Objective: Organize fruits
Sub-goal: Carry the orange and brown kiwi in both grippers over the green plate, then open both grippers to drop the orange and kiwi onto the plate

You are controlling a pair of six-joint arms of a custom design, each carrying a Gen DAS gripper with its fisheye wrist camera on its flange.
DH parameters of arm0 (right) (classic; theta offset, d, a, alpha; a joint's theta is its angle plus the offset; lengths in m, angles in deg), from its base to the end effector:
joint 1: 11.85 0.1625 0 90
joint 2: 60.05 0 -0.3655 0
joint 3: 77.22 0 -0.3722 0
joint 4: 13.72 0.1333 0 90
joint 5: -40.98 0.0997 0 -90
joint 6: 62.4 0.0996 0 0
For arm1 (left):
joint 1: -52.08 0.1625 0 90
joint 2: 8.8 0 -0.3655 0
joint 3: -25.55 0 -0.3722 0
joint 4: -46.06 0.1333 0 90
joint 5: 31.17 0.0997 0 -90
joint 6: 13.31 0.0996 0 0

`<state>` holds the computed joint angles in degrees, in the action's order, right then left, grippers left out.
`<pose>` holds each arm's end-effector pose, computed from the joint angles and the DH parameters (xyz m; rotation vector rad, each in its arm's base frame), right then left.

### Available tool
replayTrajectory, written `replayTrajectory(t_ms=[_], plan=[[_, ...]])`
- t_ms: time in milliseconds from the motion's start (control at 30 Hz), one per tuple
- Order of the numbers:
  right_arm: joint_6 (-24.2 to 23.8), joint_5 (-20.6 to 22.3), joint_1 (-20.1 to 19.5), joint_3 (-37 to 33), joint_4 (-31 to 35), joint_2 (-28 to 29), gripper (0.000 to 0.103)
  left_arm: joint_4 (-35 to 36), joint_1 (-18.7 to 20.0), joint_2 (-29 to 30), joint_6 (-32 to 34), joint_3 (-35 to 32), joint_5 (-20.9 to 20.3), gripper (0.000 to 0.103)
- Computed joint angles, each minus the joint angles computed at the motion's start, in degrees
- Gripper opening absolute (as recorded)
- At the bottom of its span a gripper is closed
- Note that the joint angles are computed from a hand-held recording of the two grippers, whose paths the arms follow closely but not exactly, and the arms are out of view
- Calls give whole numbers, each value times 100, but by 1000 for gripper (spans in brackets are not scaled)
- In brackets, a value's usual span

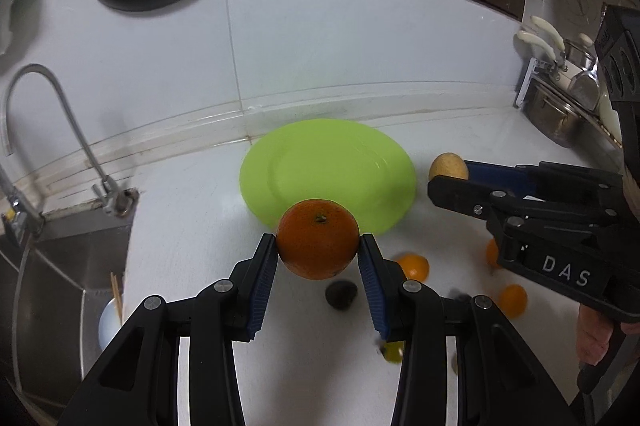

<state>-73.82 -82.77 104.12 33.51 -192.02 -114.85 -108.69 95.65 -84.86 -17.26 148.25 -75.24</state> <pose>0.3099 -0.4583 0.1363 0.5956 -2.4500 0.8196 -0.1920 -0.4654 0.2118 0.7272 2.3238 -0.7885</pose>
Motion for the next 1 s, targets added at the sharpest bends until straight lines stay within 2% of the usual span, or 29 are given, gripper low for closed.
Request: replayTrajectory(t_ms=[433,667,867,933,1000], plan=[[169,-113,-457,-1135,939,719,31,272,892,1231,635,-1422,-547,41],[362,-141,-658,-1430,1366,922,31,538,1170,1625,709,-1884,-694,41],[553,-155,-735,-1600,1594,1041,31,718,1283,1731,781,-2080,-802,41],[598,-176,-727,-1628,1619,1054,32,703,1276,1725,831,-2101,-789,45],[572,-305,-681,-1635,1565,1067,37,642,1246,1689,874,-2075,-745,55]])
